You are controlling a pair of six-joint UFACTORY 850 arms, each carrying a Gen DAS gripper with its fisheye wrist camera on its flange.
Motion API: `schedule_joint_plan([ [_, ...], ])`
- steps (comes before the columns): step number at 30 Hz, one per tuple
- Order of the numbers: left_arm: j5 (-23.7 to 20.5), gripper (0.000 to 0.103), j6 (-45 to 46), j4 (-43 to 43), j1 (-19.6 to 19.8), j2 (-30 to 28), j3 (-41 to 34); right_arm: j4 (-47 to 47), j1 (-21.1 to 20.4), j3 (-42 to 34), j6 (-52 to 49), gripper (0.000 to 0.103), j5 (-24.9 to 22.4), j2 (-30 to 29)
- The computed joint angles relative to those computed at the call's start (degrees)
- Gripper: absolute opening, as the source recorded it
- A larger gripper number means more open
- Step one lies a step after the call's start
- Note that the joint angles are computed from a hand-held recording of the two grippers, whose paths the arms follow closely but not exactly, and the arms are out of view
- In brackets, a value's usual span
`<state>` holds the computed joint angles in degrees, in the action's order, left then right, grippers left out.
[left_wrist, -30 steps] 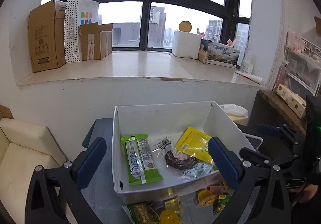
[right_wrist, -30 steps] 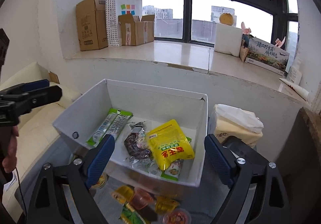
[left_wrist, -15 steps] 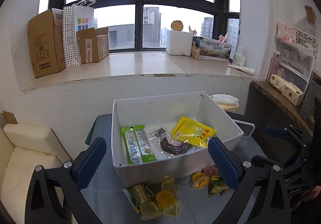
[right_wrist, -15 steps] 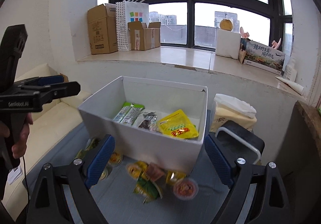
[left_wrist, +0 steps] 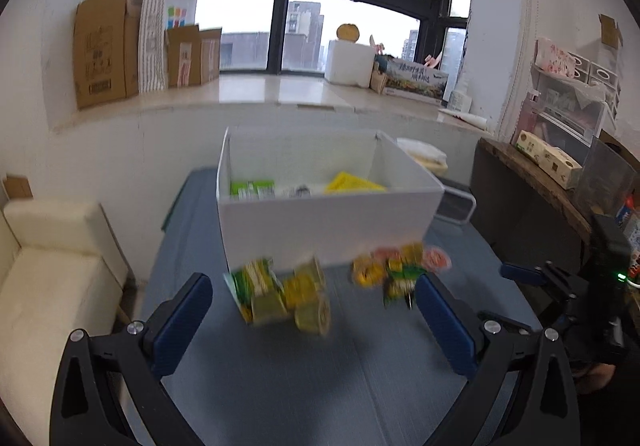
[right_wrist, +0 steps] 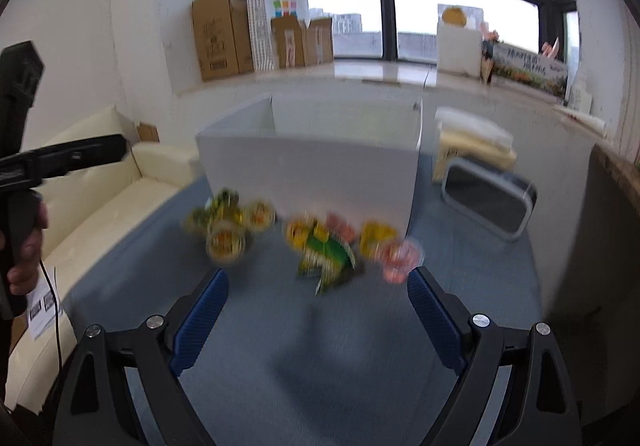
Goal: Organize snacks
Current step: 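Grasp the green chip bag with the right gripper, then grasp a yellow jelly cup with the left gripper while the right gripper holds the chip bag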
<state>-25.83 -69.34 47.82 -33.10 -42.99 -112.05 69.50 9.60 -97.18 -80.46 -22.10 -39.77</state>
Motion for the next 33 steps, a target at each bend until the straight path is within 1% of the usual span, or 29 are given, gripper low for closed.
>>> schedule_joint_plan([
  [2,0.3,0.103,-2.8,1.2,-0.3,1.2,2.7,-1.8,-0.1,-0.6,2.6,0.094,0.1,-1.0],
  [6,1.4,0.103,-6.8,1.8,-0.3,3.1,6.9,-3.6,-0.5,-4.6,8.4,0.094,-2.5,-4.6],
  [8,1.7,0.103,-8.6,2.7,-0.2,3.9,8.6,-7.0,-0.2,-8.2,13.7,0.094,-3.8,-7.2],
  [9,1.5,0.103,-8.9,2.8,-0.2,4.0,8.9,-7.5,-0.1,-9.6,14.7,0.094,-4.5,-8.3],
  [12,0.1,0.103,-8.6,2.7,-0.2,4.2,9.6,-17.0,1.1,-16.4,25.7,0.094,-5.3,-13.1],
  [14,0.1,0.103,-8.3,2.3,0.1,4.2,10.0,-19.7,1.4,-20.6,29.7,0.092,-7.2,-16.0],
  [15,0.1,0.103,-8.2,2.1,0.2,4.4,10.3,-21.5,1.7,-23.1,32.4,0.086,-8.0,-17.6],
  [16,0.0,0.103,-8.1,1.9,0.4,4.4,10.6,-23.2,1.9,-25.0,34.6,0.078,-8.8,-18.8],
  [17,0.0,0.103,-8.0,1.5,0.6,4.5,10.9,-26.6,2.0,-29.4,39.2,0.073,-11.0,-21.4],
  [19,0.2,0.103,-7.6,0.5,1.0,4.6,11.3,-30.6,2.1,-34.9,44.7,0.050,-13.7,-24.7],
  [20,0.5,0.103,-7.6,0.3,1.3,4.7,11.6,-30.2,2.1,-36.1,44.8,0.050,-13.6,-25.2],
  [22,0.9,0.103,-7.7,0.0,1.6,4.8,12.1,-29.0,1.8,-39.6,44.3,0.050,-16.4,-27.2],
  [25,1.4,0.103,-7.0,-1.1,2.2,4.5,12.0,-26.4,1.7,-37.6,40.7,0.049,-16.1,-26.2],
  [27,1.9,0.103,-5.5,-2.9,2.5,3.8,11.2,-23.0,1.5,-33.9,37.1,0.049,-14.8,-24.2],
  [28,2.0,0.103,-4.7,-3.8,2.7,3.3,10.7,-21.1,1.5,-30.5,34.8,0.049,-13.5,-22.1],
  [30,2.0,0.103,-2.8,-5.4,3.0,2.0,9.2,-17.2,1.2,-26.0,30.7,0.049,-12.7,-19.4],
  [33,0.3,0.103,0.1,-7.9,3.5,-1.1,5.2,-12.4,1.2,-17.3,23.0,0.049,-8.9,-14.0],
])
